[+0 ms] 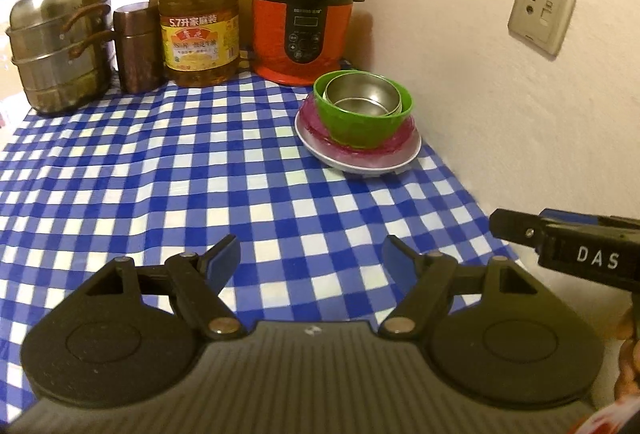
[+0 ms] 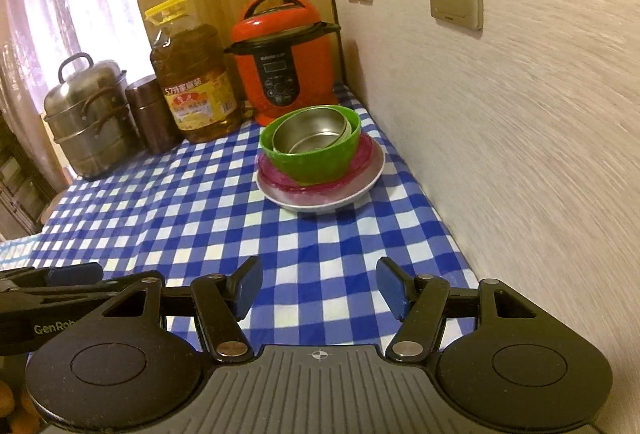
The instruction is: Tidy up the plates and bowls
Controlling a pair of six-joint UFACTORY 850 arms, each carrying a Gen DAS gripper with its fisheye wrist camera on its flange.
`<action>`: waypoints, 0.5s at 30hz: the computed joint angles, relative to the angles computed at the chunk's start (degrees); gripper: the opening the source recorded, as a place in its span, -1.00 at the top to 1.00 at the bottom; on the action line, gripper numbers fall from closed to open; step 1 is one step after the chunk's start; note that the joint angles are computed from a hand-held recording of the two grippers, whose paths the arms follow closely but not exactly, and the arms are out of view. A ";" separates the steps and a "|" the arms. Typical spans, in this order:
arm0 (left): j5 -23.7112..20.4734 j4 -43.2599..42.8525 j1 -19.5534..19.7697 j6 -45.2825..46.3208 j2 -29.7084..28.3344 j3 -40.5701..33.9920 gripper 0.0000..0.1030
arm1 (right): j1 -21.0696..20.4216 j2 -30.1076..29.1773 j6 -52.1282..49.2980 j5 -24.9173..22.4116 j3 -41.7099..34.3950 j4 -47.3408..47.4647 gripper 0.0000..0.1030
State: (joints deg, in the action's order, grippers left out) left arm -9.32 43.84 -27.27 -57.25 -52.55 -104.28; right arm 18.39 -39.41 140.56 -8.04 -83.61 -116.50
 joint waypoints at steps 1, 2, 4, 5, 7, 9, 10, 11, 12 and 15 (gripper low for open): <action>0.22 1.51 -0.07 -1.58 0.65 1.03 -0.47 | 0.16 0.45 1.14 -0.29 0.60 -1.06 -0.22; 0.62 1.53 -0.07 -1.90 1.24 1.94 -0.47 | 0.36 0.91 1.21 -0.67 1.14 -1.07 -0.22; 1.28 3.82 -0.09 -4.87 2.46 3.84 -0.47 | 0.82 1.92 1.32 -1.46 2.27 -1.64 -0.22; 1.45 5.41 -0.12 -6.63 2.95 4.60 -0.47 | 1.03 2.34 0.65 -1.75 2.73 -1.49 -0.22; 1.86 11.66 -0.30 -12.93 4.16 6.43 -0.47 | 1.45 3.13 -1.02 -2.34 3.65 -0.69 -0.22; 1.75 18.90 -0.54 -20.33 5.12 7.90 -0.47 | 1.75 3.87 -0.08 -2.70 4.65 -1.99 -0.22; 1.51 22.53 -0.67 -23.94 5.52 8.50 -0.47 | 1.84 4.18 0.16 -2.69 5.05 -2.24 -0.22; 1.13 26.38 -0.82 -27.79 5.88 9.07 -0.47 | 1.90 4.48 0.62 -2.55 5.47 -2.61 -0.22; 0.66 30.10 -0.98 -31.55 6.26 9.68 -0.47 | 1.94 4.69 0.57 -2.35 5.76 -2.53 -0.22; -0.08 36.32 -1.38 -37.59 7.15 11.11 -0.47 | 2.22 5.29 0.00 -2.06 6.66 -2.03 -0.22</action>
State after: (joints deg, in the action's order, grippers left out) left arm -9.40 80.17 -28.65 -94.84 -45.40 -93.17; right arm 20.61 -34.12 140.56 -10.10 -76.95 -118.53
